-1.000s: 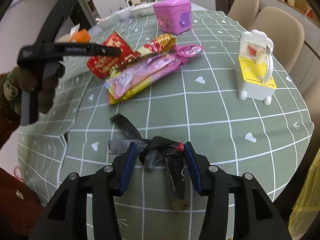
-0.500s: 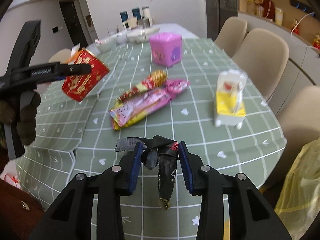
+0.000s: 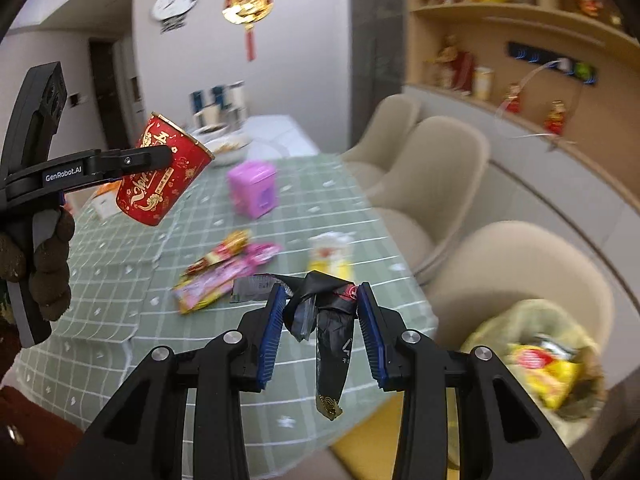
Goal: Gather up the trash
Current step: 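Carry the red cup and black strap into the bin and release both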
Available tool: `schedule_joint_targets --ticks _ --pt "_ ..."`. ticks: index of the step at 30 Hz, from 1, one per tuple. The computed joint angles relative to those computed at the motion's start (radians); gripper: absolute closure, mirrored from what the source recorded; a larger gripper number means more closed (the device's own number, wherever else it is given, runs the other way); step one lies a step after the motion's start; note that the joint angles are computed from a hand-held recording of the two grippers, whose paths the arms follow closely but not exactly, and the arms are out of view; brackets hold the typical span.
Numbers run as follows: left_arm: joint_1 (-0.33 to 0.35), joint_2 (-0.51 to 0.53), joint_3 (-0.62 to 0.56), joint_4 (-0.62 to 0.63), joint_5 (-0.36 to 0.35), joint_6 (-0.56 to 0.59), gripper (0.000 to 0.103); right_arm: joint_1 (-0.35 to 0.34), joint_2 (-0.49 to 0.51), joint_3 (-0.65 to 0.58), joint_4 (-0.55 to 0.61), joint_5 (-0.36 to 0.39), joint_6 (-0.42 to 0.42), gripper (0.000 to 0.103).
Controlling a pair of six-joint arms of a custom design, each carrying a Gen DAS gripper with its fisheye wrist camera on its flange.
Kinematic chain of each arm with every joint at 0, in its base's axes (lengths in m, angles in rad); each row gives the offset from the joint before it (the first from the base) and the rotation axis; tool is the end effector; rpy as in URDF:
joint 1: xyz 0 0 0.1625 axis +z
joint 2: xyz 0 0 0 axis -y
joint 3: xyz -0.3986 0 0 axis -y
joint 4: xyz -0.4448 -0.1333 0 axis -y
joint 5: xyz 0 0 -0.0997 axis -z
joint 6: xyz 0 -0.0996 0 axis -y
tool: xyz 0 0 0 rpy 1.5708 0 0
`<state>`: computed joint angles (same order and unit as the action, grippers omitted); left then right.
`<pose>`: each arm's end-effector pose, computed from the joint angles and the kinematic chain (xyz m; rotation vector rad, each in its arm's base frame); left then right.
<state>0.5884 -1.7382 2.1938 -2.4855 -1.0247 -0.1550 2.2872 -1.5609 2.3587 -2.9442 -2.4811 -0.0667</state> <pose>-0.2800 -0.4093 0.3277 0.9464 2.6060 -0.9620 0.3245 -0.2895 0.2457 0.5613 -2.2196 0.9896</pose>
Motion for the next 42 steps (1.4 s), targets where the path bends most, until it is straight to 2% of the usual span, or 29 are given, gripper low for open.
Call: schedule_joint_targets --ticks 7,12,17,20,22,26,36,42 --pt "-0.034 0.201 -0.084 -0.131 -0.177 0.064 0.046 0.030 -0.171 0.024 -0.006 -0.182 0.011 0.068" --pt "-0.046 0.329 -0.139 -0.187 -0.283 0.096 0.045 0.039 -0.232 0.026 -0.122 -0.305 -0.070 0.068" --pt "-0.042 0.430 -0.188 -0.195 -0.362 0.089 0.045 0.023 -0.294 0.036 -0.181 -0.364 -0.130 0.068" --pt "-0.033 0.495 -0.219 -0.168 -0.428 0.103 0.045 -0.015 -0.352 0.051 -0.132 -0.348 -0.101 0.068" --pt "-0.031 0.536 -0.240 -0.137 -0.448 0.098 0.045 -0.043 -0.378 0.063 -0.119 -0.342 -0.102 0.068" --pt "-0.030 0.600 -0.264 -0.097 -0.473 0.088 0.045 -0.076 -0.413 0.085 -0.122 -0.341 -0.120 0.068" --pt "-0.039 0.756 -0.339 -0.033 -0.546 0.099 0.045 -0.163 -0.567 0.149 -0.087 -0.329 -0.105 0.068" --pt "-0.058 0.862 -0.396 0.021 -0.558 0.153 0.045 -0.239 -0.646 0.173 -0.067 -0.306 -0.092 0.068"
